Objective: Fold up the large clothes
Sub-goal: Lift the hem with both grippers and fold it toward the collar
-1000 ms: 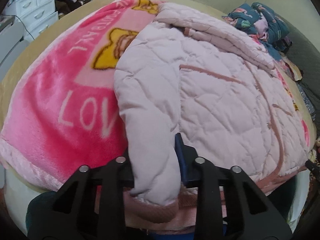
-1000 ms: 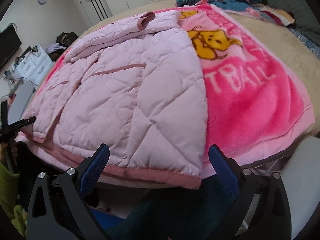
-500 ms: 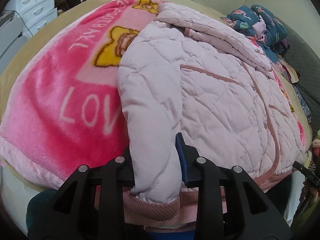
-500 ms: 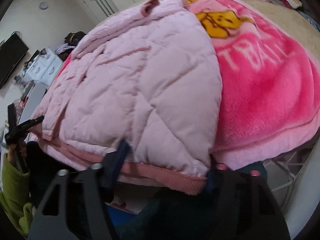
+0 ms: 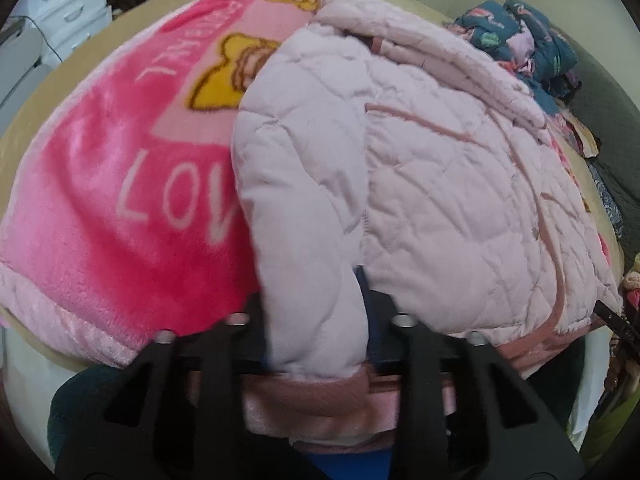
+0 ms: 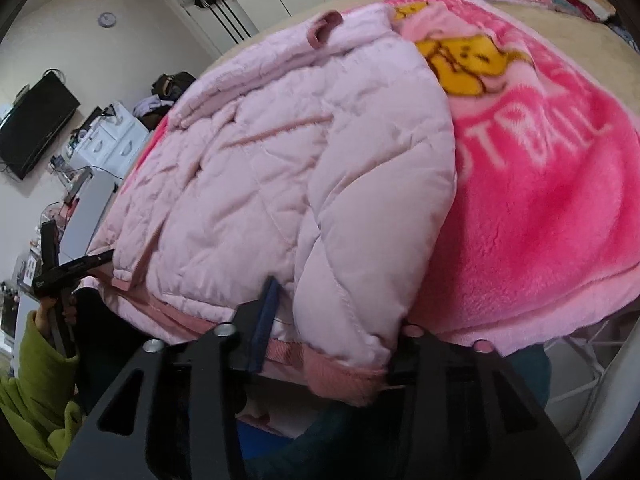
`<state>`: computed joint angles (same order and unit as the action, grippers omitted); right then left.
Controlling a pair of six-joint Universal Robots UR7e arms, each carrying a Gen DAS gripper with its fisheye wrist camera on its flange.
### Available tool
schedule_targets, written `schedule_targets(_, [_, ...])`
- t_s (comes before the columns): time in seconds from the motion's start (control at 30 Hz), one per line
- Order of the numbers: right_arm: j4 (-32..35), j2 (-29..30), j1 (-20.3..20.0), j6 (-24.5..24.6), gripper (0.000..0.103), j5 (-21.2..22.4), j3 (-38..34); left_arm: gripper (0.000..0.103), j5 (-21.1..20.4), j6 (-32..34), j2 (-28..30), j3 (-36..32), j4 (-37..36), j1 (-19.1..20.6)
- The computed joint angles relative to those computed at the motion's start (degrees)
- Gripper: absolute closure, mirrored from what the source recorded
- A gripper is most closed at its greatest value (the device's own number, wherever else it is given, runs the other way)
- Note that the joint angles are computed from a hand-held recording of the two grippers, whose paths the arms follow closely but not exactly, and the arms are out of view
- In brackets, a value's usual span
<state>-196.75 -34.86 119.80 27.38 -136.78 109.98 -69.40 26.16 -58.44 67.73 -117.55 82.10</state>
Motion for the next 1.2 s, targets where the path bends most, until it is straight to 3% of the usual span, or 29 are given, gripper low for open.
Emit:
schedule_targets(0.13, [-5.10, 0.21, 1.85, -5.96, 0.086, -1.93, -1.06, 0.093, -0.80, 0.95, -1.07, 1.14, -2.23, -0.96])
schedule_targets(0.47, [-12.72, 1.04, 3.87, -17.25, 0.088, -5.13, -7.03, 0.094, -3.90, 2.58, -1.83, 0.05, -6.30, -3.64])
schedule_targets(0.77, [-17.26, 0.61, 3.60, -21.98, 0.089, -5.07, -9.96, 0.094, -5.00, 3.63, -0.36, -1.86, -9.50, -5.94])
schedule_targets(1.2, [-18.52, 0.05, 2.94, -26.60, 0.090, -5.66, -14.76, 0.094, -6.25, 3.19, 4.25, -9.56, -8.93, -7.95])
